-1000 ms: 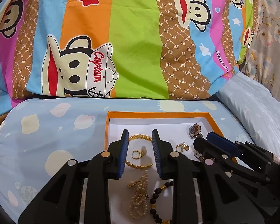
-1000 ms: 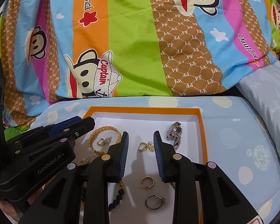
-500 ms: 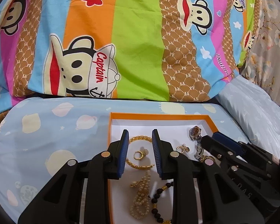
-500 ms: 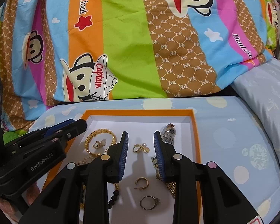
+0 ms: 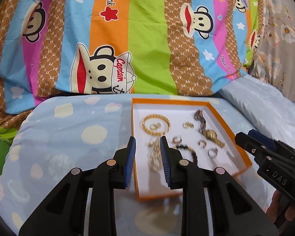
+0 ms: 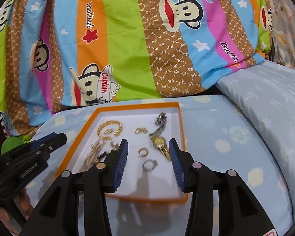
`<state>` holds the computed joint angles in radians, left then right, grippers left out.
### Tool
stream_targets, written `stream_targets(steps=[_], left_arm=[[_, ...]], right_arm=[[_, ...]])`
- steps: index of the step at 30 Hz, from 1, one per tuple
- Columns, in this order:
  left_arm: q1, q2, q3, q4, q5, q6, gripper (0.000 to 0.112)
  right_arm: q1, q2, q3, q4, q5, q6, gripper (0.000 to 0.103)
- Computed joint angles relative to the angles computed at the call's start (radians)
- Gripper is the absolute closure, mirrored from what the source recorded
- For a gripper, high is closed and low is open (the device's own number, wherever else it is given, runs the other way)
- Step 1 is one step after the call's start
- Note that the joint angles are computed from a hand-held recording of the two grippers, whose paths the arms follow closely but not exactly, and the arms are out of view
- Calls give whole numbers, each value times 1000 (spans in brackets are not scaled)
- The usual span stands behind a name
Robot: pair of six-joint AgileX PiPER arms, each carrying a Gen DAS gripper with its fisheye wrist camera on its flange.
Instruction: Organize jewelry
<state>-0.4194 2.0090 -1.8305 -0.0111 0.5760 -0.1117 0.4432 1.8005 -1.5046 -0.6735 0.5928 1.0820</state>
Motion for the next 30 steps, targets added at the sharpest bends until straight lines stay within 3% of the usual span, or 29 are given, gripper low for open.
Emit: stream_targets(steps=[5, 11, 18, 26, 30], left_arm=[[-22, -95, 178, 35, -55, -54, 86], [-73, -146, 292, 252, -90, -251, 76], [-98, -147, 298, 342, -89, -312, 66], [-113, -120, 262, 406, -44, -364, 66], [-111, -110, 248, 409, -23, -375, 59]], right_arm=[[91, -46, 98, -135, 45, 156, 53], [164, -71, 157, -257, 99, 272, 43], [170, -66, 154, -253, 103, 258, 34], [156, -38, 111, -178, 127, 186, 34], [156, -33, 104, -171, 138, 180, 33]])
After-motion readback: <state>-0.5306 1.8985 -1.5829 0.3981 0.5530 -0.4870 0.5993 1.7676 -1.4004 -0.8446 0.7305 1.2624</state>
